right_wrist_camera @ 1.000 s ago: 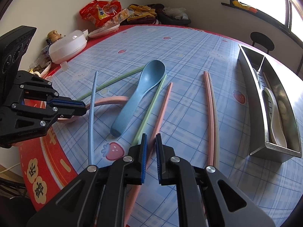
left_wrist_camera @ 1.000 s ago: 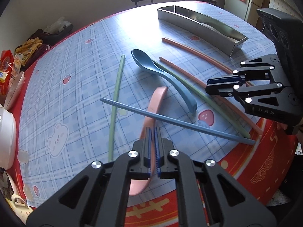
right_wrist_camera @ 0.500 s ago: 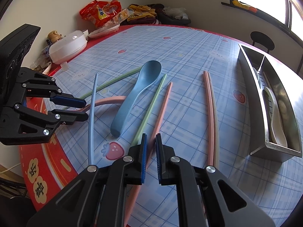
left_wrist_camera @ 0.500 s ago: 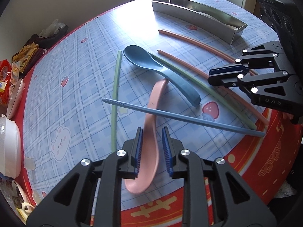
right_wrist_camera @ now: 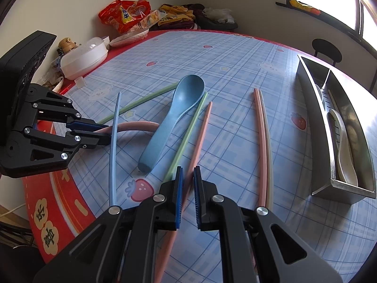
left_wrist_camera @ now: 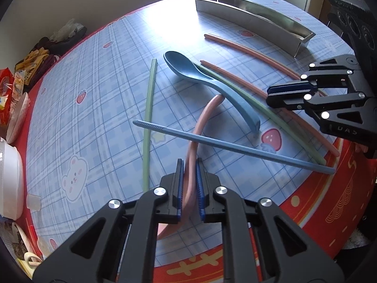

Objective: Organize utensils
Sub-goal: 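Lift the pink spoon with the left gripper while the right grasps a pink chopstick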

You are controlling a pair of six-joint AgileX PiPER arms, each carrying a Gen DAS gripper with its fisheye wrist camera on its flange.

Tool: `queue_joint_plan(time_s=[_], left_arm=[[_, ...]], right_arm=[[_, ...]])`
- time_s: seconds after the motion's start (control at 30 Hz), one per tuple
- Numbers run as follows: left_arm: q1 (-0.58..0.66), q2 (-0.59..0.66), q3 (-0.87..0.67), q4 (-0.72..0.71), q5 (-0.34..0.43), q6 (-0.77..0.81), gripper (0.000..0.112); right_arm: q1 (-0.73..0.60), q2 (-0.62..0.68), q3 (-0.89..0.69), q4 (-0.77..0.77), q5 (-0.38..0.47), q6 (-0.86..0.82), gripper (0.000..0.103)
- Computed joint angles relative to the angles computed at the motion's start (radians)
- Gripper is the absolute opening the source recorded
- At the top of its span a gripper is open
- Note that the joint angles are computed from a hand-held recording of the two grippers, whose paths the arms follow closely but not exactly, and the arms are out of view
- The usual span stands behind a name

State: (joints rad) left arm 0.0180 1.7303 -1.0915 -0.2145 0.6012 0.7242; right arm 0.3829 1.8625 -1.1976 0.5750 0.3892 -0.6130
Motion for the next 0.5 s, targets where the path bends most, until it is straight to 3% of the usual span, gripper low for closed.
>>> queue_joint_plan(time_s=[0.33, 0.5], left_arm=[[0.07, -0.032, -0.041, -0.138, 0.089, 0.072, 0.013], [0.052, -0.057, -0.033, 0.012, 0.022, -0.02, 0.013]], right_arm=[[0.04, 0.028, -0.045, -0.177, -0.027, 0.162, 0.009], [0.014, 0.027, -0.038, -0.08, -0.021, 0.082, 0.006]])
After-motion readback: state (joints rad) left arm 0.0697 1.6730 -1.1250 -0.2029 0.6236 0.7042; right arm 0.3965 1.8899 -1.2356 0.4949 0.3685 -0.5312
